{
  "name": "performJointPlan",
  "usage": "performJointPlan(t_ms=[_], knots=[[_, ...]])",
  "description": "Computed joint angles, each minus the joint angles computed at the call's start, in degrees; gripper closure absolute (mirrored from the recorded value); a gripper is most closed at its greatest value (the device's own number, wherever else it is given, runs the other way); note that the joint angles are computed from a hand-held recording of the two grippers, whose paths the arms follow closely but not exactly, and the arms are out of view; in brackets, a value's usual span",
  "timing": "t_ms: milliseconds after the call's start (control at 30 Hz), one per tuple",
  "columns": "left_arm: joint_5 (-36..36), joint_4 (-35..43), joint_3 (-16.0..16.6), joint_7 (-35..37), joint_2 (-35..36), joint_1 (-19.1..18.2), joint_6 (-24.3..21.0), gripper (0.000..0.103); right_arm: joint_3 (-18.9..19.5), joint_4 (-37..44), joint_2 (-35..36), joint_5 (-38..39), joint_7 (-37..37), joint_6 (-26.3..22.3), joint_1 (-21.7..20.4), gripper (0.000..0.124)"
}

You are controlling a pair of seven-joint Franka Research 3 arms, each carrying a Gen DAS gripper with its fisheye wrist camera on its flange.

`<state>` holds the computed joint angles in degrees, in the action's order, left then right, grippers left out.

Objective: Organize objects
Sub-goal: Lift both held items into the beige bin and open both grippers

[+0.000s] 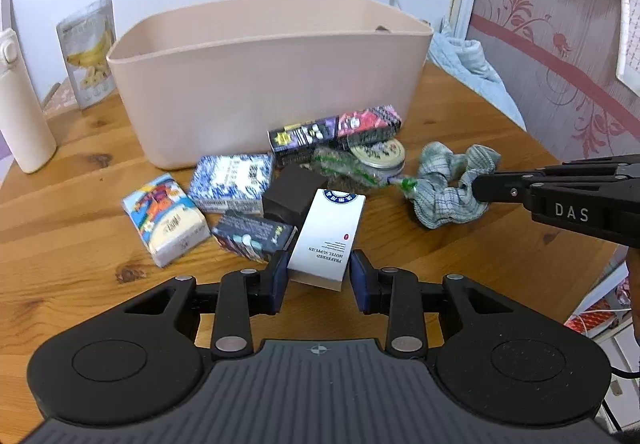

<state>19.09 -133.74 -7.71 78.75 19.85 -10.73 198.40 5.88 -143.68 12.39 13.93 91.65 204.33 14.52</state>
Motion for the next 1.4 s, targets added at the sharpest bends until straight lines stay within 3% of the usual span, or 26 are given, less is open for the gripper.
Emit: performJointPlan(t_ms=[400,600,867,967,1067,1167,1233,1300,1400], knots=[[3.8,-0.8,-2.1,-3.3,-4.4,3.9,3.1,0.069,-1.1,-1.6,-4.5,4.1,-2.0,3.6,1.9,0.121],[0.5,2.5,0.0,-2.3,-4.5,2.1,3.0,0.069,-1.2,0.4,-5.2,4.6,-3.3,5.3,2.1,0.121],[-11.8,10.7,7.1,6.2,-1.0,-6.0,2.1,0.069,-2.0,6.5,-3.4,8.4,-9.9,5.4,3.2,0.121],[-15.0,15.4,9.3,7.7,1.6,-8.1,0.1,0.069,-2.2,9.8,-1.8,8.2,-11.3,4.7,2.8,0.121],[-18.0,21.0,13.4,8.4,5.0,-12.0,-2.7,0.069,-2.6,13.8,0.3,8.3,-12.7,2.9,2.4,0.121],[-17.2,26.5,15.6,7.1,8.4,-13.6,-6.2,0.069,-3.1,17.8,2.8,8.4,-13.7,0.4,2.1,0.121],[-17.1,30.8,20.0,5.7,11.4,-17.4,-9.4,0.069,-4.4,21.2,4.9,10.0,-15.8,-1.9,3.1,0.121],[-16.6,35.1,21.2,3.6,14.4,-18.1,-12.8,0.069,-3.7,23.8,6.6,8.7,-15.3,-4.0,1.7,0.121],[-15.1,41.6,17.3,2.5,17.9,-14.5,-18.7,0.069,-6.3,28.3,9.4,10.3,-16.5,-8.5,3.8,0.121]])
